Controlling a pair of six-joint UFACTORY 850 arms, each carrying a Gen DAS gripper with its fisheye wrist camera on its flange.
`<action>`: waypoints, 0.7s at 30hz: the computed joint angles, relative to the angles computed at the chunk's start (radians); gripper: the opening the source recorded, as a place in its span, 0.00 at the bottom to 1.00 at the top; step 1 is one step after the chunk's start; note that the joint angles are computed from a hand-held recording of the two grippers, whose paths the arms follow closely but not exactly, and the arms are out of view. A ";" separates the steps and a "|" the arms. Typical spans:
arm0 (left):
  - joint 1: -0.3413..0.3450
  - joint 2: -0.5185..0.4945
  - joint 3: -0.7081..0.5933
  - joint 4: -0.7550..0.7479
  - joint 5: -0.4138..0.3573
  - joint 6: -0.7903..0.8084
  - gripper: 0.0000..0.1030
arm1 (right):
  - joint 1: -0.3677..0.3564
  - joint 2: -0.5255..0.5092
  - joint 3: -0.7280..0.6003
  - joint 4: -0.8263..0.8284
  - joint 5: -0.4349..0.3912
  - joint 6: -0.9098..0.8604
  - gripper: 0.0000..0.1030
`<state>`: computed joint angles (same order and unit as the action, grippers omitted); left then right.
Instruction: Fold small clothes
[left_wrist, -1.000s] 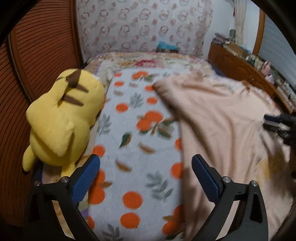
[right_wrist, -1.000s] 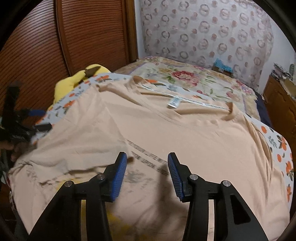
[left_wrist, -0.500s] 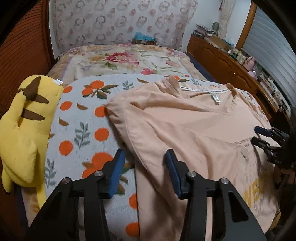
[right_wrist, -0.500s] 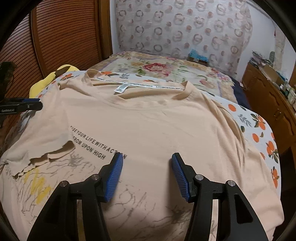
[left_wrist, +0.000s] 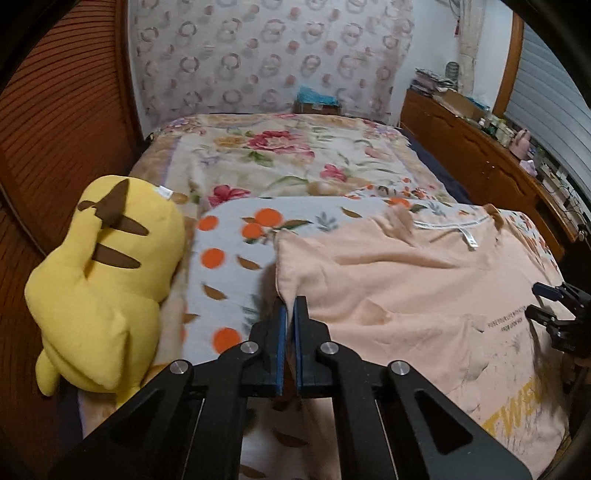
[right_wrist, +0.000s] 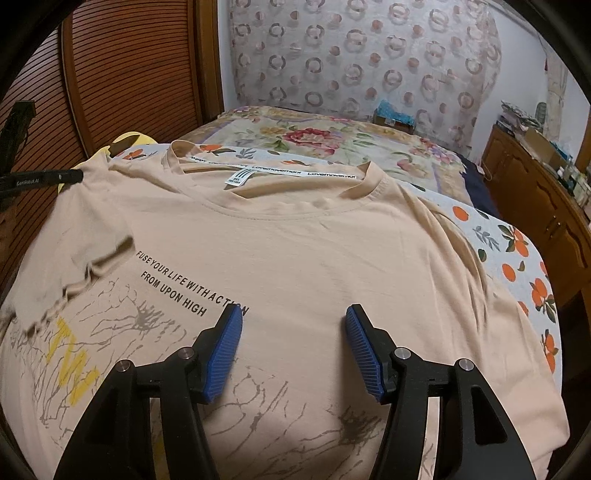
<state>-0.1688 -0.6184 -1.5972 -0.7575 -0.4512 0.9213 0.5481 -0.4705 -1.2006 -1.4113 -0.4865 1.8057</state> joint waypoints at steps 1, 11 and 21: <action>0.003 -0.003 -0.005 0.008 0.005 -0.004 0.05 | 0.000 0.000 0.000 0.000 0.000 -0.001 0.59; 0.005 0.038 0.044 -0.044 0.094 0.075 0.24 | -0.005 0.004 0.002 0.003 0.006 -0.010 0.62; -0.043 0.104 0.151 -0.265 0.073 0.353 0.83 | -0.010 0.005 0.003 0.003 0.010 -0.014 0.64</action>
